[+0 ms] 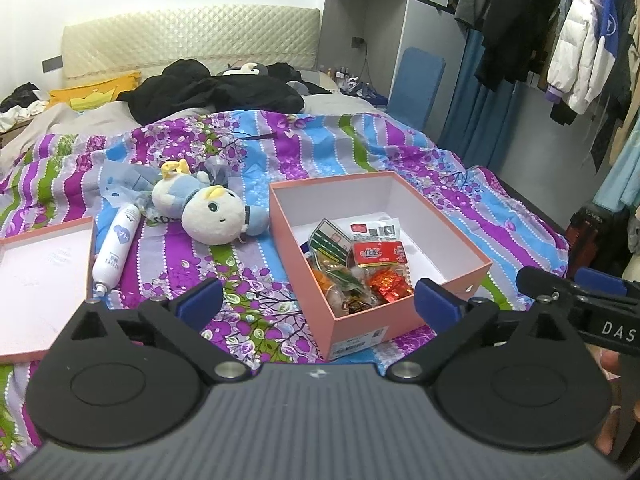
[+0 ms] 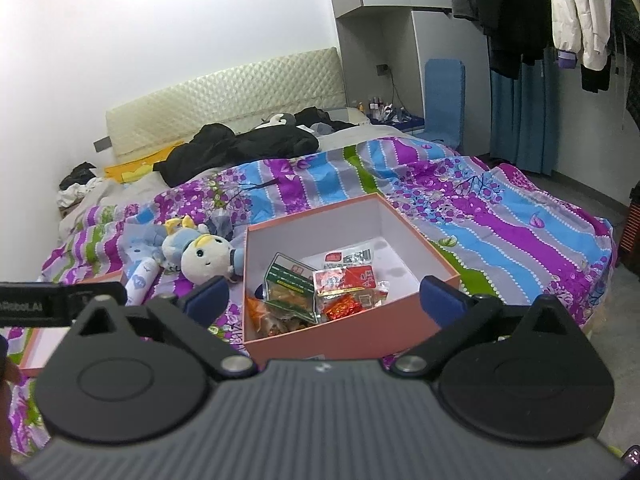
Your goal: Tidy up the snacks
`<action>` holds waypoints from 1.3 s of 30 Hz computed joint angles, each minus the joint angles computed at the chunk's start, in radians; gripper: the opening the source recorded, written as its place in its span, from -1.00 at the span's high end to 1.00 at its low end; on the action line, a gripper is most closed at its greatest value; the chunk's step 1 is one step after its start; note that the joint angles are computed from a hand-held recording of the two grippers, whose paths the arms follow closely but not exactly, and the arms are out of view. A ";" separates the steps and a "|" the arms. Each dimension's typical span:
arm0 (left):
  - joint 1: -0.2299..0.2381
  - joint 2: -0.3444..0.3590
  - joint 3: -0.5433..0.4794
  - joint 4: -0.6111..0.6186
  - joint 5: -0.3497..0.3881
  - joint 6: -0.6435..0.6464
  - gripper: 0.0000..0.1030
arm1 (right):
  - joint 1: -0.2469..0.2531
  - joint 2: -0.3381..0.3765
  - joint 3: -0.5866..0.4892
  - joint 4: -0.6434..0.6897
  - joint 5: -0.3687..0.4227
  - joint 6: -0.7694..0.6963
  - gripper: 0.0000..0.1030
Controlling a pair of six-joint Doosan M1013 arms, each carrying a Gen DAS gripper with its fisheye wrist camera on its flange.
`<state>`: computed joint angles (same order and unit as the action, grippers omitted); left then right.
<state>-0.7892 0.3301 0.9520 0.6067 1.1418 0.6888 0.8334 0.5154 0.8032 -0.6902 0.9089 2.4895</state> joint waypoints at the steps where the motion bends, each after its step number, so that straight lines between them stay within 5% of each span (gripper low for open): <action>1: 0.001 0.002 -0.004 -0.001 0.003 0.002 -1.00 | 0.000 0.000 0.000 0.000 0.000 0.000 -1.00; 39: 0.005 0.011 -0.032 -0.019 0.014 0.022 -1.00 | 0.001 0.009 -0.018 -0.025 0.013 0.021 -1.00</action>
